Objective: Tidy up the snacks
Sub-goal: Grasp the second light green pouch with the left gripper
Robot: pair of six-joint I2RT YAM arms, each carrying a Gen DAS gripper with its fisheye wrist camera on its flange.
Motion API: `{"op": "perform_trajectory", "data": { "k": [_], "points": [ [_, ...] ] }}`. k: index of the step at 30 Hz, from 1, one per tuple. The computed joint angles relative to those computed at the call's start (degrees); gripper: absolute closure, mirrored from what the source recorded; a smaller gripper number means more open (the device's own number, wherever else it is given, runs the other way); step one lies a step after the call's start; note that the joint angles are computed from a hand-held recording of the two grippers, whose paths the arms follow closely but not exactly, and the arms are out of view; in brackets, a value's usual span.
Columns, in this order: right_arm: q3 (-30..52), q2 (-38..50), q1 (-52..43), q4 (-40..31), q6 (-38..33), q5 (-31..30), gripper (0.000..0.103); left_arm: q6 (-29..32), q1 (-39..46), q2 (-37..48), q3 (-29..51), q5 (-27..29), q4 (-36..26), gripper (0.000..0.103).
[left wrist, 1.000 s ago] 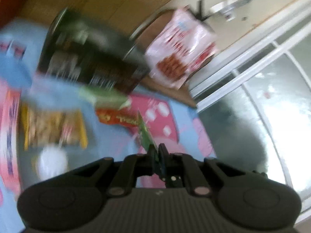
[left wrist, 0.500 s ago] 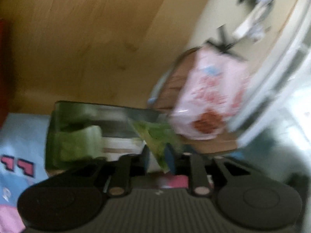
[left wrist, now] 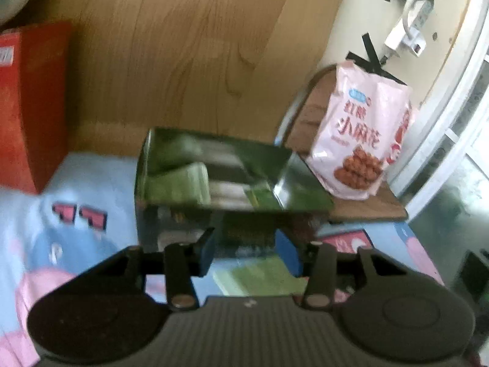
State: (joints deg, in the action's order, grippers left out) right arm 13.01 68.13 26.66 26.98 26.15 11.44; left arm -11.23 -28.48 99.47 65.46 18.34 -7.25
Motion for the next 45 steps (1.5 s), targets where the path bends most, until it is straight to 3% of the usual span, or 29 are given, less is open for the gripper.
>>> {"op": "perform_trajectory", "data": {
  "k": [3,8,12,19,22,25,29,33,38,42,45],
  "points": [
    [0.9,4.4,-0.2,2.7,3.2,-2.5,0.068,-0.4,-1.1,1.3,-0.1,-1.2,-2.0,0.06],
    [2.2,9.4,-0.7,5.7,6.3,-6.0,0.067,-3.0,-2.1,9.2,7.1,-0.6,-9.2,0.053],
    [2.7,8.1,1.1,3.1,6.2,-6.5,0.084,-5.6,-2.6,11.0,7.4,2.0,-8.6,0.067],
    [-2.9,-11.6,9.9,-8.8,11.1,4.9,0.085,-3.1,-6.7,1.0,-0.8,-0.7,-6.3,0.07],
    [-4.3,-22.5,20.7,-19.5,15.1,14.6,0.085,-1.4,-8.2,-5.3,-7.1,-0.6,-4.7,0.07],
    [-3.7,-25.2,32.4,-27.2,21.4,23.0,0.085,1.1,-9.7,-11.8,-14.5,-2.1,-3.4,0.068],
    [-1.3,-17.8,40.1,-27.8,28.1,24.8,0.084,1.6,-10.5,-20.2,-24.1,-5.3,-2.8,0.068],
    [3.0,-8.3,45.8,-26.6,29.2,24.5,0.083,3.2,-5.7,-29.2,-32.9,-1.9,-4.6,0.068],
    [8.6,6.2,47.3,-16.8,24.3,19.5,0.079,8.7,8.5,-40.9,-40.7,6.5,-10.8,0.068],
    [13.1,17.2,47.8,-8.0,18.7,14.3,0.058,13.3,20.0,-44.1,-42.3,11.4,-13.9,0.065],
    [18.0,21.0,49.5,-10.4,12.7,16.0,0.056,15.4,26.0,-44.0,-41.9,13.4,-14.5,0.062]
  ]
}}
